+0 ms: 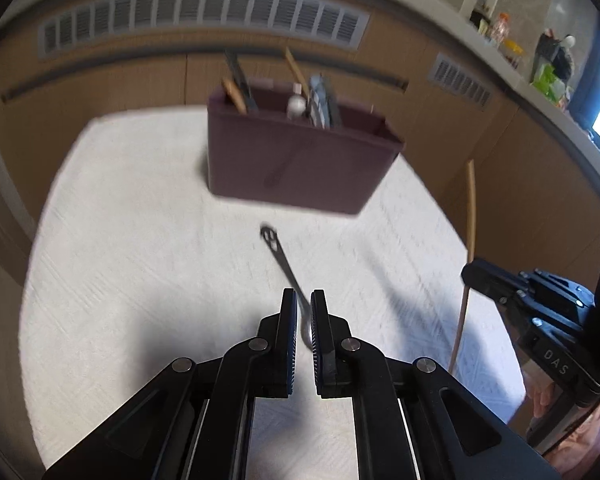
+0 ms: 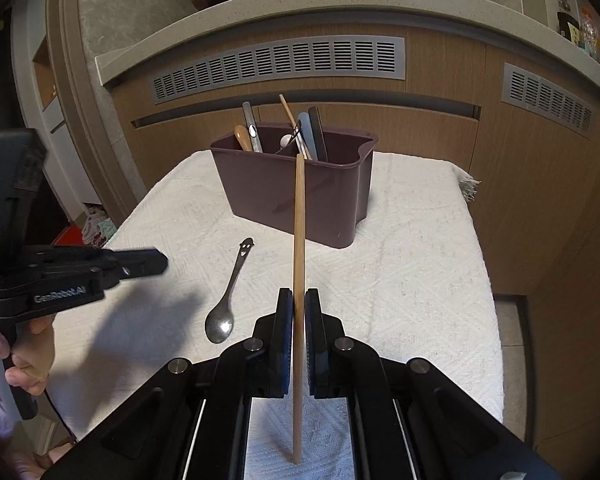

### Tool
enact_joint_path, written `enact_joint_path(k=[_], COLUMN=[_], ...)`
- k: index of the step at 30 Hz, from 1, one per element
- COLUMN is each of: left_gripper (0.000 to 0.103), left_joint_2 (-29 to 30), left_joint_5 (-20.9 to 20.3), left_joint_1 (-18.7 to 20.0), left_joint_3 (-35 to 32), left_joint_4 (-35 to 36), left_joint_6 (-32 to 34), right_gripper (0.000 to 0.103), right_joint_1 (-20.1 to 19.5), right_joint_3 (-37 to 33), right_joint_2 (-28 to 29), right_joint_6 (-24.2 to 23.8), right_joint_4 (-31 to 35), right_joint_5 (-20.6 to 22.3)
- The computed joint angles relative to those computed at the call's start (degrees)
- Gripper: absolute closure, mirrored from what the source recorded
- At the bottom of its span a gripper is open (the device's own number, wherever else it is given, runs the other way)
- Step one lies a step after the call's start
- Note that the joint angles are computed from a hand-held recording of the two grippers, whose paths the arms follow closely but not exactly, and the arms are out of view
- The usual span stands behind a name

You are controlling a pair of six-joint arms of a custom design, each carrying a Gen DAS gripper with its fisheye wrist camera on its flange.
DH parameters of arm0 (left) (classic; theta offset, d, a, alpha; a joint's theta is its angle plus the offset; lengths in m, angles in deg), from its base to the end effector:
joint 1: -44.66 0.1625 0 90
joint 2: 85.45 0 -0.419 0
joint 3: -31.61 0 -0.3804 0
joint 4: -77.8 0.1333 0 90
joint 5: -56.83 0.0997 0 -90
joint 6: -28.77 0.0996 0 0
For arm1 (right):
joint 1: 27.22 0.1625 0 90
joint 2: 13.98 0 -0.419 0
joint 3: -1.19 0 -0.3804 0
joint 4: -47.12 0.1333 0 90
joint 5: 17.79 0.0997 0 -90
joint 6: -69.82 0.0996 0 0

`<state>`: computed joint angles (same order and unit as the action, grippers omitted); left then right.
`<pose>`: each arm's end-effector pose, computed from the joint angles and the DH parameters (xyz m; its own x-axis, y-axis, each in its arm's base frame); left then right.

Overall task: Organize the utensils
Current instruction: 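Lift the smiley spoon with left gripper while right lifts the chopstick upright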

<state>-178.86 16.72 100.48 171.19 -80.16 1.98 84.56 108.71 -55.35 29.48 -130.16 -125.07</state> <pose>-0.0261 -0.4113 0.2838 -0.8533 -0.2328 -0.4666 0.1535 0.7430 -0.6514 0.3173 -0.5145 0.0387 -0.4821 -0.7550 0.4445 -0.8635 0.4952 -0.0954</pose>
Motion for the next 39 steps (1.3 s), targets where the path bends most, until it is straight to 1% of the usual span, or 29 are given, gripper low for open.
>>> enact_joint_path(k=[2, 3, 4, 6, 8, 10, 12, 13, 15, 17, 19, 20, 23, 25, 27, 29, 30, 31, 33, 35, 37, 39], left_gripper=[0.086, 0.073, 0.067, 0.067, 0.067, 0.067, 0.069, 0.073, 0.089, 0.09, 0.097, 0.097, 0.097, 0.097, 0.097, 0.097, 0.097, 0.099, 0.099, 0.099, 0.099, 0.099], left_joint_2=[1.7, 3.1, 4.4, 6.8, 9.3, 12.3, 15.1, 16.0, 17.6, 18.1, 17.5, 17.1, 14.3, 13.2, 12.6, 11.4, 11.0, 10.3, 9.2, 8.6, 7.0, 5.7], left_joint_5=[-2.3, -4.1, -5.2, -6.7, -6.8, -5.4, -6.1, -4.8, -1.8, 0.1, 0.4, 0.4, -1.8, -0.3, 2.0, 2.9, 2.8, 2.6, 3.7, 4.4, 5.1, 5.0], left_joint_1=[2.6, 4.4, 5.7, 7.7, 8.6, 9.1, 10.3, 10.2, 9.5, 8.8, 8.0, 7.7, 6.1, 3.7, 1.1, -0.8, -1.0, -1.1, -2.3, -3.3, -3.9, -4.3], left_joint_3=[-2.3, -4.1, -5.6, -8.7, -12.0, -16.1, -19.9, -20.6, -21.3, -19.8, -16.0, -14.4, -6.9, -2.3, 1.4, 3.6, 4.0, 4.3, 5.2, 5.5, 5.7, 5.8], left_joint_4=[2.8, 4.2, 5.1, 7.6, 11.3, 17.6, 22.8, 23.1, 24.4, 21.3, 13.1, 10.3, -4.3, -12.5, -19.1, -22.6, -24.0, -24.7, -26.0, -27.8, -27.5, -25.7], left_joint_6=[-2.4, -3.1, -3.8, -5.3, -5.6, -5.6, -5.7, -5.5, -4.7, -3.0, -0.3, 0.0, 1.3, 2.2, 2.8, 2.6, 3.0, 3.5, 4.0, 5.9, 7.2, 6.7], right_gripper=[0.098, 0.098, 0.098, 0.098, 0.098, 0.098, 0.097, 0.097, 0.097, 0.097, 0.097, 0.097, 0.097, 0.098, 0.098, 0.098, 0.098, 0.098, 0.098, 0.098, 0.098, 0.098], right_joint_1=[-0.1, -0.2, -0.3, -0.5, -0.8, -0.9, -1.0, -1.1, -1.0, -1.0, -0.9, -0.9, -0.9, -0.9, -0.8, -0.7, -0.5, -0.4, -0.3, -0.2, -0.1, -0.1], right_joint_3=[0.2, 0.2, 0.3, 0.3, 0.3, 0.2, 0.2, 0.2, 0.2, 0.1, 0.2, 0.3, 0.6, 0.8, 0.9, 0.8, 0.7, 0.7, 0.6, 0.6, 0.6, 0.5], right_joint_2=[0.1, 0.2, 0.3, 0.1, -0.2, -0.3, -0.3, -0.4, -0.4, -0.2, 0.0, 0.1, 0.1, 0.1, 0.2, 0.2, 0.3, 0.3, 0.3, 0.2, 0.2, 0.2], right_joint_6=[-0.1, -0.1, -0.1, -0.1, 0.0, 0.2, 0.1, 0.2, 0.2, 0.1, 0.2, 0.2, 0.2, 0.0, 0.0, 0.0, 0.0, 0.0, 0.1, 0.2, 0.1, -0.2], right_joint_4=[-0.4, -0.4, -0.6, -0.5, 0.3, 0.5, 0.4, 0.4, 0.4, 0.1, -0.5, -0.7, -1.5, -2.2, -2.4, -2.5, -2.4, -2.3, -2.0, -1.9, -1.9, -1.3], right_joint_5=[-0.3, -0.6, -0.7, -0.5, -0.4, -0.5, -0.6, -0.5, -0.6, -0.7, -0.8, -0.8, -0.1, 0.5, 0.8, 1.0, 0.8, 0.8, 0.9, 1.1, 1.2, 1.1])
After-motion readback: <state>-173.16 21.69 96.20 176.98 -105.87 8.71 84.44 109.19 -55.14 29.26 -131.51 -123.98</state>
